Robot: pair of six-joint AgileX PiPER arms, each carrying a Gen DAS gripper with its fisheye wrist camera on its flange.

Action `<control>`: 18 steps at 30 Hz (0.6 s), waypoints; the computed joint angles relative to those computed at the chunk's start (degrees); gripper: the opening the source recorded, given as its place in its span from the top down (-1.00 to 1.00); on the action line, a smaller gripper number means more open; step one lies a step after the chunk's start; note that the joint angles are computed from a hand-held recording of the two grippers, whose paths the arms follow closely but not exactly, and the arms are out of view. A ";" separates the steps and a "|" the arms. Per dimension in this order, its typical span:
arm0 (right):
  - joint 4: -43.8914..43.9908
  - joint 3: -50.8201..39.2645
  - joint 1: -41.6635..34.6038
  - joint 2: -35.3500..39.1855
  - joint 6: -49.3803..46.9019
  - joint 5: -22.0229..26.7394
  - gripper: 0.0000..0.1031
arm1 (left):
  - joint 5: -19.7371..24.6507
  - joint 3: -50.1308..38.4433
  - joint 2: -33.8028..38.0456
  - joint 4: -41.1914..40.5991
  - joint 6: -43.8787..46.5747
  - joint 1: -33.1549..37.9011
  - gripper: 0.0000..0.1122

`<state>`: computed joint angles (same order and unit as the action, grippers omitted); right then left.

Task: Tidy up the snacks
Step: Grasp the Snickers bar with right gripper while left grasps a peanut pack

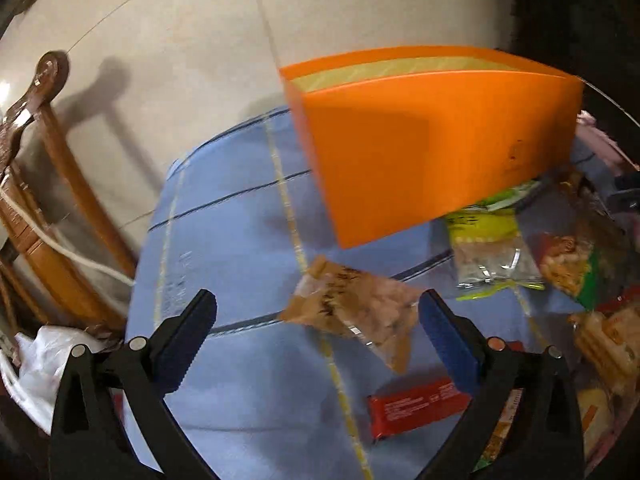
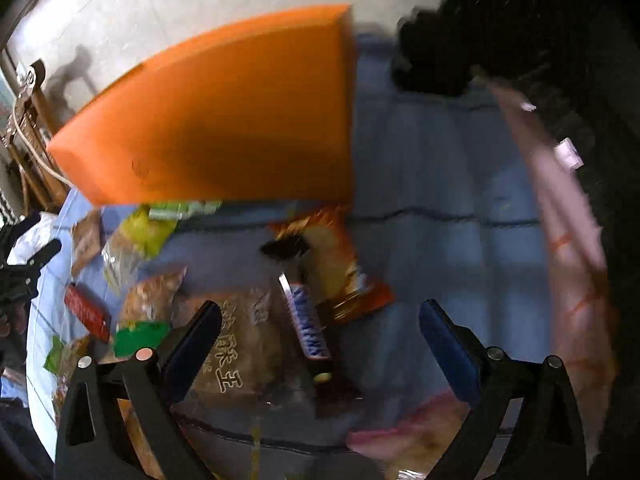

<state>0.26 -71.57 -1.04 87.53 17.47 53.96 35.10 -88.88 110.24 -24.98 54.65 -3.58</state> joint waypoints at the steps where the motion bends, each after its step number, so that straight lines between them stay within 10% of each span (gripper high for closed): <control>1: -0.52 0.41 0.64 0.69 0.47 -0.60 -0.93 | -0.69 0.75 0.16 -0.01 0.62 -0.48 -0.77; 6: -5.95 4.58 3.48 0.67 8.97 -6.98 -0.86 | 3.95 -6.87 7.81 9.75 -9.00 -4.24 -0.77; 9: 0.61 5.95 2.10 -0.62 5.70 -9.52 0.24 | 10.90 -13.28 12.86 6.01 -16.77 -2.55 -0.66; 15: -4.86 3.90 5.33 -3.46 10.97 -3.01 0.62 | 17.18 -15.22 10.94 10.84 -22.03 -3.95 0.23; 18: -4.26 6.63 4.19 -6.60 11.22 -3.02 0.65 | 17.89 -13.08 8.59 12.40 -23.34 -4.49 0.26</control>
<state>-4.01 -64.95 3.15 80.94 28.69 50.94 52.99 -101.96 118.83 -12.58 31.31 -8.06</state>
